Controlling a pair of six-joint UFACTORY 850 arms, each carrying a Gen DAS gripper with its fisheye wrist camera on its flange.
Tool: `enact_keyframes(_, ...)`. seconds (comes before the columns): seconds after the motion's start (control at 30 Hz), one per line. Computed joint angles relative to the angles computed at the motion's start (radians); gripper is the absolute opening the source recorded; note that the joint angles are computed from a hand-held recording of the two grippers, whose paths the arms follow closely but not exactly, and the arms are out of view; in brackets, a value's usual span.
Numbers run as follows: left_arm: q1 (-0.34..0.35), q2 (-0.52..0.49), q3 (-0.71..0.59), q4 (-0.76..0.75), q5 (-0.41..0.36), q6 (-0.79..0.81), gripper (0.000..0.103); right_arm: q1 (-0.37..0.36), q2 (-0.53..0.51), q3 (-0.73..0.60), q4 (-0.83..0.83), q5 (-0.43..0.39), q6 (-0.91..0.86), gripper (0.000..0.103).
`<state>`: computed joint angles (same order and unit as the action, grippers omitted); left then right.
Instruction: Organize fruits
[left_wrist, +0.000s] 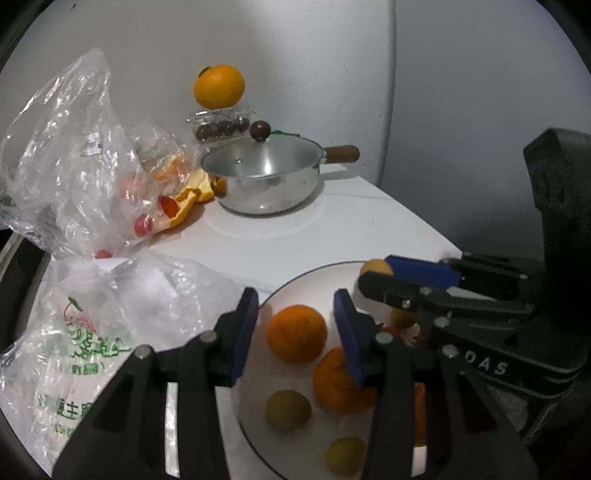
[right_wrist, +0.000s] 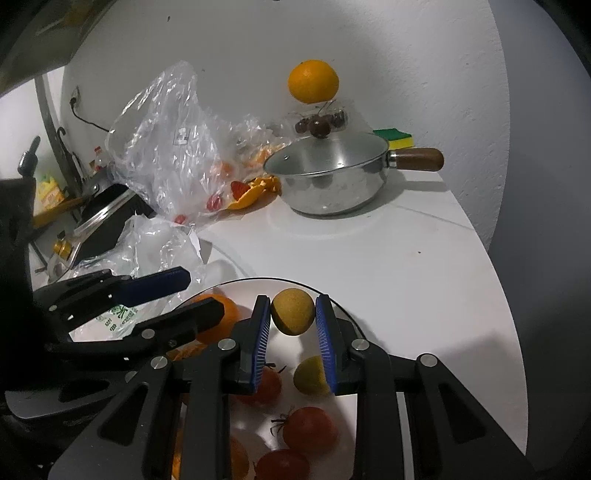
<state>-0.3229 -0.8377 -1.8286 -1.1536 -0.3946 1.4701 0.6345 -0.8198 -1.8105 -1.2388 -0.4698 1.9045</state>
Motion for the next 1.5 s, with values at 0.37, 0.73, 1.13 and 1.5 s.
enact_keyframes(0.37, 0.020, 0.056, 0.073, -0.135, 0.010, 0.132, 0.049, 0.005, -0.035, -0.065, 0.145, -0.023, -0.143, 0.027)
enact_keyframes(0.73, 0.040, 0.126, 0.160, -0.284, 0.009, 0.283, 0.049, 0.035, -0.023, -0.078, 0.128, -0.082, -0.139, 0.028)
enact_keyframes(1.13, 0.081, 0.244, 0.304, -0.491, -0.021, 0.510, 0.049, 0.090, -0.001, -0.091, 0.075, -0.155, -0.116, 0.028)
enact_keyframes(1.5, 0.134, 0.344, 0.425, -0.600, -0.071, 0.626, 0.049, 0.149, -0.007, -0.143, 0.075, -0.242, -0.145, 0.028)
